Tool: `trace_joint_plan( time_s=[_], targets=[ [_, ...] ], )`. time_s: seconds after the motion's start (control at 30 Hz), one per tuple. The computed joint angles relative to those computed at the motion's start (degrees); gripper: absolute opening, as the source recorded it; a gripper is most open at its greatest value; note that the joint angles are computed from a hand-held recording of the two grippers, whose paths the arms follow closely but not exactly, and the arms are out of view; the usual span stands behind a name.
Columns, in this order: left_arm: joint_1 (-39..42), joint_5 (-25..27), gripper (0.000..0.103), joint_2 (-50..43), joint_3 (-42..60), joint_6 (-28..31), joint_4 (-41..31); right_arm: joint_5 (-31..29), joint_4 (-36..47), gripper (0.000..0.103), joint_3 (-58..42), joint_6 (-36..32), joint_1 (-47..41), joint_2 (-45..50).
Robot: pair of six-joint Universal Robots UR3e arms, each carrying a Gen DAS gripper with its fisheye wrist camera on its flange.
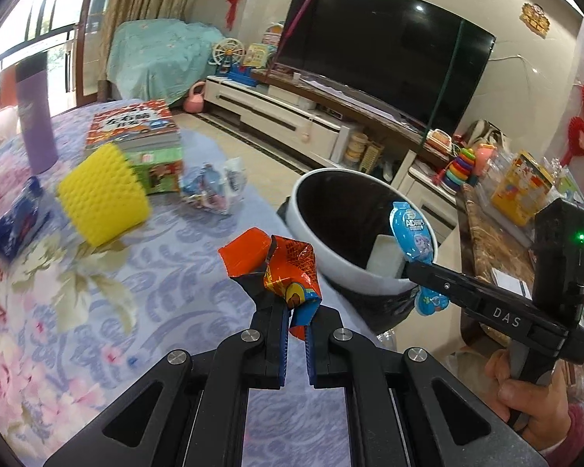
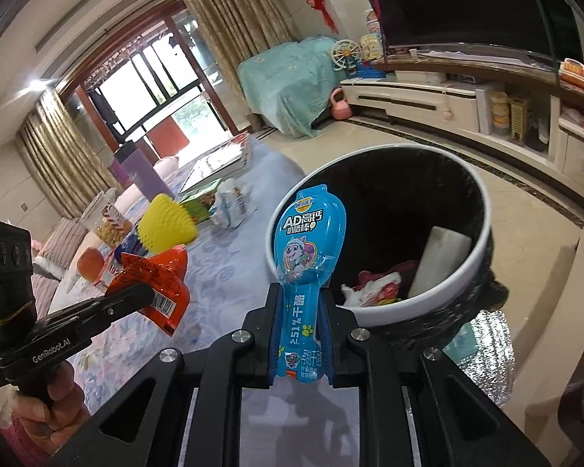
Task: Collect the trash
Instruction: 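Carry both items over the bin and open both tools to drop them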
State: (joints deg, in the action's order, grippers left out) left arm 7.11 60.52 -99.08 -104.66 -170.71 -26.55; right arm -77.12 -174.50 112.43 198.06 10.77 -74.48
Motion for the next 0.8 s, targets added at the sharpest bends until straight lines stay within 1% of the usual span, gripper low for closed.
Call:
trace_joint_plan(
  time_s=[0.37,0.8],
  targets=[
    [-6.3,2.2,0.005,-10.8,13.7,-2.5,-0.8,1.8,1.7,0.017,0.3,-2.7,-5.8,-1.1],
    [-11.4,4.1,0.005,-26.2,35.2,-4.6,-7.5,3.0,4.5,0.017,-3.3,-4.7,-8.9,1.2]
  ],
)
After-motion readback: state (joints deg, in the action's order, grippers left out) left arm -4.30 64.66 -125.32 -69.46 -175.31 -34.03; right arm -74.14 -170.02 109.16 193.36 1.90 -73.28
